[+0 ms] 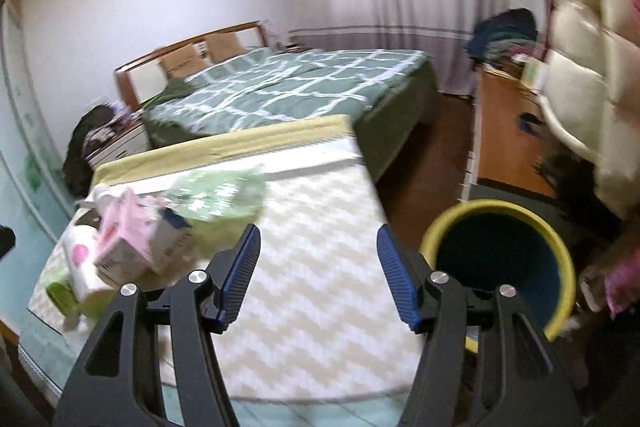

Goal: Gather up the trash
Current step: 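Grasp the green plastic bag on the table with the right tool, then carry the green bag to the bin and release it with the right tool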

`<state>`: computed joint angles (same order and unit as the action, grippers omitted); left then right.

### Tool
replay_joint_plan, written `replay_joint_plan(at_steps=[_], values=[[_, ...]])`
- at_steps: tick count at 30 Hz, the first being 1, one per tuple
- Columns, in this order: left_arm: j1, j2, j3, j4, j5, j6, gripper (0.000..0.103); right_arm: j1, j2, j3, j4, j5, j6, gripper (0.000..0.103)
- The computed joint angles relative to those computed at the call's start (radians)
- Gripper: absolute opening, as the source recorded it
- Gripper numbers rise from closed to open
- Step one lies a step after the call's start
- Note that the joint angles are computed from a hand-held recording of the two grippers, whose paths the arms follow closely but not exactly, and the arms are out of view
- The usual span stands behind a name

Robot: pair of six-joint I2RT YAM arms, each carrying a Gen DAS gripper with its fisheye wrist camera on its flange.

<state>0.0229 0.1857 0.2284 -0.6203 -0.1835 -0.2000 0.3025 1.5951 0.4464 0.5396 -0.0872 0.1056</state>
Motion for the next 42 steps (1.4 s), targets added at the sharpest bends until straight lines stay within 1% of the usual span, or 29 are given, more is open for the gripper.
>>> replay_joint_plan(at_steps=[1,2,4,5,7,8,9,13,16,18,21,23,25,27,28,29,30,31,33,36,42], values=[[0.071,-0.027,-0.007,-0.013,0.066,0.038,0.098,0.024,0.021,0.032,-0.017,0.006,0.008,0.058],[0.104,-0.034,-0.010,-0.013,0.081,0.050,0.098,0.050,0.043,0.067,-0.037,0.018,0.016,0.058],[0.202,-0.074,-0.018,-0.034,0.146,0.100,0.098,0.091,0.115,0.162,-0.090,0.030,0.021,0.058],[0.211,-0.063,-0.022,-0.018,0.158,0.109,0.098,0.103,0.156,0.216,-0.127,0.029,0.022,0.058],[0.271,-0.081,-0.030,-0.022,0.192,0.143,0.098,0.126,0.227,0.319,-0.195,0.039,0.036,0.055],[0.280,-0.079,-0.035,-0.014,0.194,0.146,0.098,0.132,0.255,0.361,-0.220,0.042,0.041,0.055],[0.339,-0.079,-0.039,-0.012,0.237,0.171,0.098,0.139,0.298,0.432,-0.267,0.038,0.044,0.055],[0.479,-0.027,-0.058,0.033,0.354,0.218,0.098,0.163,0.435,0.631,-0.394,0.054,0.062,0.055],[0.507,0.016,-0.071,0.075,0.374,0.230,0.098,0.164,0.550,0.786,-0.502,0.038,0.095,0.055],[0.512,0.032,-0.075,0.091,0.378,0.231,0.098,0.152,0.623,0.872,-0.559,0.005,0.122,0.055],[0.508,0.072,-0.079,0.127,0.375,0.226,0.098,0.144,0.680,0.928,-0.602,-0.011,0.140,0.056],[0.511,0.099,-0.086,0.156,0.380,0.226,0.098,0.151,0.689,0.927,-0.586,0.003,0.141,0.055],[0.492,0.128,-0.093,0.186,0.368,0.214,0.098,0.156,0.690,0.927,-0.588,0.026,0.141,0.049],[0.483,0.144,-0.099,0.203,0.365,0.209,0.098,0.175,0.692,0.922,-0.574,0.087,0.136,0.029],[0.482,0.149,-0.102,0.210,0.366,0.209,0.098,0.180,0.694,0.916,-0.562,0.111,0.131,0.024],[0.476,0.147,-0.107,0.213,0.364,0.208,0.098,0.179,0.694,0.912,-0.553,0.114,0.132,0.015],[0.471,0.145,-0.109,0.214,0.360,0.207,0.098,0.173,0.692,0.905,-0.545,0.102,0.138,0.010],[0.461,0.140,-0.110,0.211,0.350,0.203,0.098,0.166,0.690,0.899,-0.540,0.086,0.143,0.009],[0.464,0.136,-0.110,0.208,0.354,0.202,0.098,0.161,0.670,0.875,-0.518,0.086,0.145,0.008],[0.460,0.136,-0.110,0.209,0.351,0.201,0.098,0.149,0.602,0.800,-0.461,0.087,0.141,0.008],[0.342,0.102,-0.112,0.184,0.273,0.151,0.098,0.088,0.411,0.580,-0.331,0.059,0.135,0.008]])
